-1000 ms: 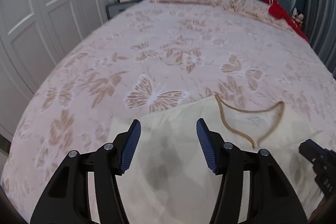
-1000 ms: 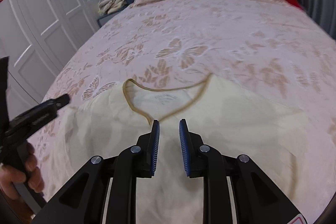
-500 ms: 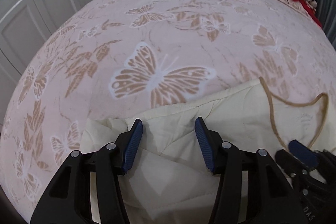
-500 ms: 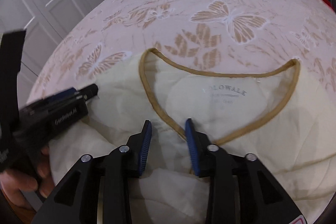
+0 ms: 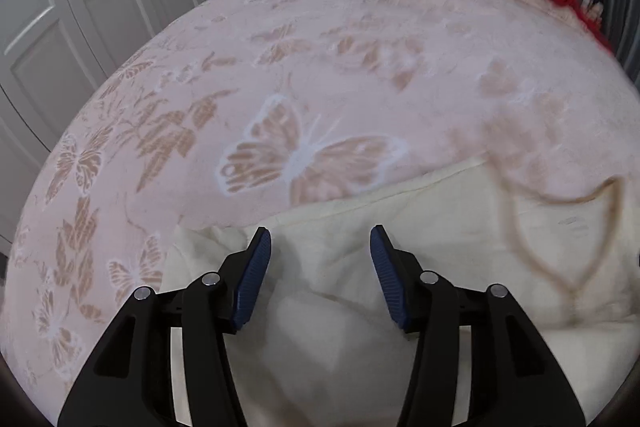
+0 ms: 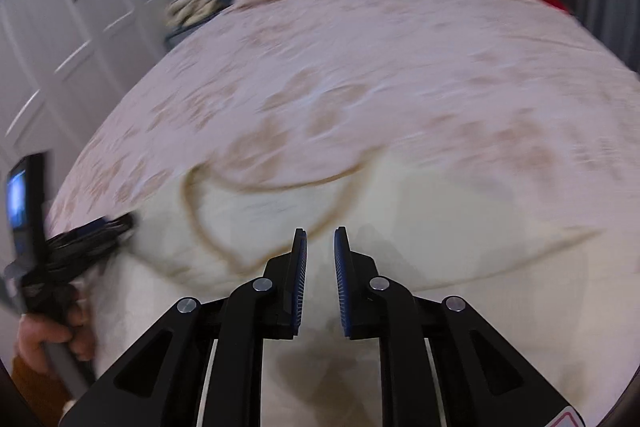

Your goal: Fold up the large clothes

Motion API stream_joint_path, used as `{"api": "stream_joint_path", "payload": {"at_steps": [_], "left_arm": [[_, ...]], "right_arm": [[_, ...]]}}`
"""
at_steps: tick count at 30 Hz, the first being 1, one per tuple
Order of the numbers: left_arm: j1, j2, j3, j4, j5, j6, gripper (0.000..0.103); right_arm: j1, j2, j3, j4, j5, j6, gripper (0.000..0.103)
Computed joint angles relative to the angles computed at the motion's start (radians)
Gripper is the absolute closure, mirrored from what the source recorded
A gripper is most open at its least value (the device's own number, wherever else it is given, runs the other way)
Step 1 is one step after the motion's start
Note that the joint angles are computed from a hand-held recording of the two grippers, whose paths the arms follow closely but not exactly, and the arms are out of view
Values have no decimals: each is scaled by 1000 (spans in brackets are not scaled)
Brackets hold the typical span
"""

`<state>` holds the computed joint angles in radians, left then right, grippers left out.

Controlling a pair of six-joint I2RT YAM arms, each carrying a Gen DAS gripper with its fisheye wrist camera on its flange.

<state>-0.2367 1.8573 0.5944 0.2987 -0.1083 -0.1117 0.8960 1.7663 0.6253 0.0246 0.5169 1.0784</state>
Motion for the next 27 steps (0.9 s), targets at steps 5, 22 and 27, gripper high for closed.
{"api": "stream_joint_path", "payload": {"at_steps": [5, 22, 27], "left_arm": [[-189, -169, 46, -152, 90, -108, 50], [-555, 296, 336, -146, -76, -275, 52], [-539, 261, 294, -106, -79, -277, 52]], "right_arm": [[-152, -110, -154, 13, -56, -29, 85], [-248, 99, -285, 381, -124, -137, 92], [-235, 101, -272, 352, -96, -118, 92]]}}
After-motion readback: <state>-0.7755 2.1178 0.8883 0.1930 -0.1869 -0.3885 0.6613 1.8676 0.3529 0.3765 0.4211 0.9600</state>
